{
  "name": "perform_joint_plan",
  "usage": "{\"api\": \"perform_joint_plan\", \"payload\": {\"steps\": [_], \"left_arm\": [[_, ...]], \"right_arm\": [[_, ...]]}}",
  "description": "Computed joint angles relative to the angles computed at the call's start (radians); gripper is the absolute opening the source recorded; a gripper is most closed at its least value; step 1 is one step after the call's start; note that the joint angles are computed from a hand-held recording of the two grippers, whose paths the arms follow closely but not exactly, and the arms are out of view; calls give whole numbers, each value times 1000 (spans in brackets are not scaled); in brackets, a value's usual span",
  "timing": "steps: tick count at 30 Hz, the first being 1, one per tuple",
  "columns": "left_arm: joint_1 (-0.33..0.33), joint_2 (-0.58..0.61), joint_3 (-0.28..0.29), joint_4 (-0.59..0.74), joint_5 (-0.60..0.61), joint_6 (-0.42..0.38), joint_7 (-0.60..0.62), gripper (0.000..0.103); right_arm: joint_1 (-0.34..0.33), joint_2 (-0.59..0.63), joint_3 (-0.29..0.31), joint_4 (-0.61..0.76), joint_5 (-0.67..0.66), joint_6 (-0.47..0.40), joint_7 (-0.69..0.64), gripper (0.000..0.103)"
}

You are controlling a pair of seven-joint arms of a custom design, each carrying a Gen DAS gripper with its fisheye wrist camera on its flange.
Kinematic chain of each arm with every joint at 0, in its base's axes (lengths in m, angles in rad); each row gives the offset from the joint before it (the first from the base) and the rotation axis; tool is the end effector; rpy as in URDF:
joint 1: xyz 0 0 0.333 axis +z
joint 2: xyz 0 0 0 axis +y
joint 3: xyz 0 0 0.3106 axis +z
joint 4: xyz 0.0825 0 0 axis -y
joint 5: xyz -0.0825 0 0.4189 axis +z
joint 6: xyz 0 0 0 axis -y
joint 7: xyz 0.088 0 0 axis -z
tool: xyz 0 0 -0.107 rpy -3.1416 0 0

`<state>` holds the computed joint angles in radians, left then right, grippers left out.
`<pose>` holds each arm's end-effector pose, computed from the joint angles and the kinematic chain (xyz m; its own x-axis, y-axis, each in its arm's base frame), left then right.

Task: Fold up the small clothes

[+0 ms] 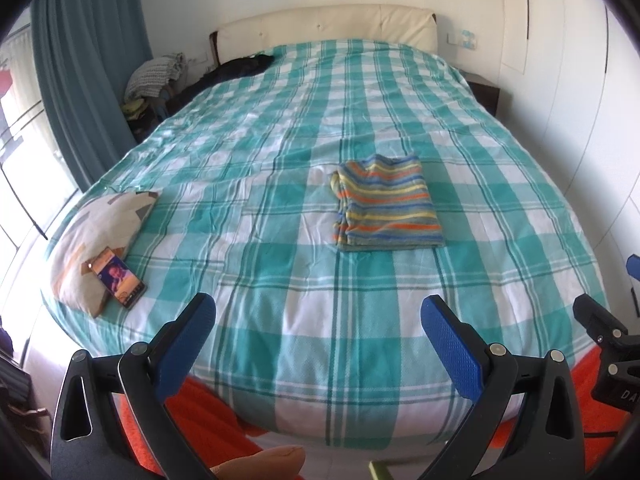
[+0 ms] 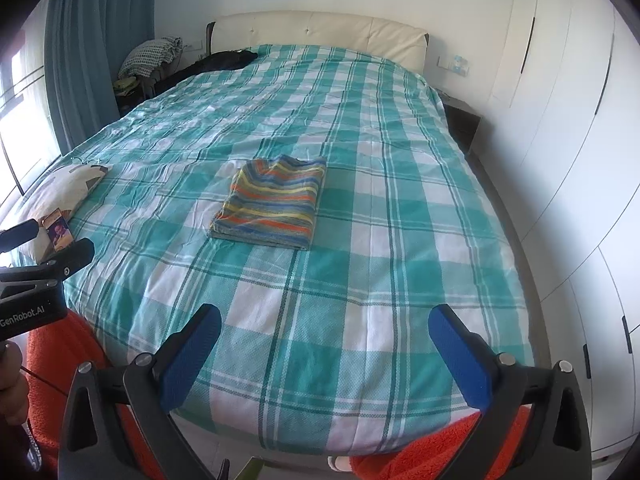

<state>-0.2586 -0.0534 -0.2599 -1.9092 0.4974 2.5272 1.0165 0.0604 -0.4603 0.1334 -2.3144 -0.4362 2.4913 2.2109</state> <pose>0.5402 -0.3175 0.5775 -0.2249 -0.9663 -0.1255 -0.6804 0.2479 -0.6896 0.4853 0.1051 0.5736 -0.2011 -0.9771 0.0689 -0.7311 0.1029 -0.6745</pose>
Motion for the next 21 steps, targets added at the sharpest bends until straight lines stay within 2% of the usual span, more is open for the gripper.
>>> {"api": "perform_joint_plan", "payload": {"steps": [4, 15, 21], "left_arm": [[-3, 4, 1, 2, -29, -9, 20, 103], [-16, 26, -3, 36, 31, -1, 11, 103], [-18, 38, 6, 56, -28, 21, 51, 102]], "right_arm": [[5, 2, -1, 1, 6, 10, -2, 102], [-6, 21, 2, 26, -11, 11, 20, 102], [-9, 29, -5, 41, -18, 12, 21, 102]]}}
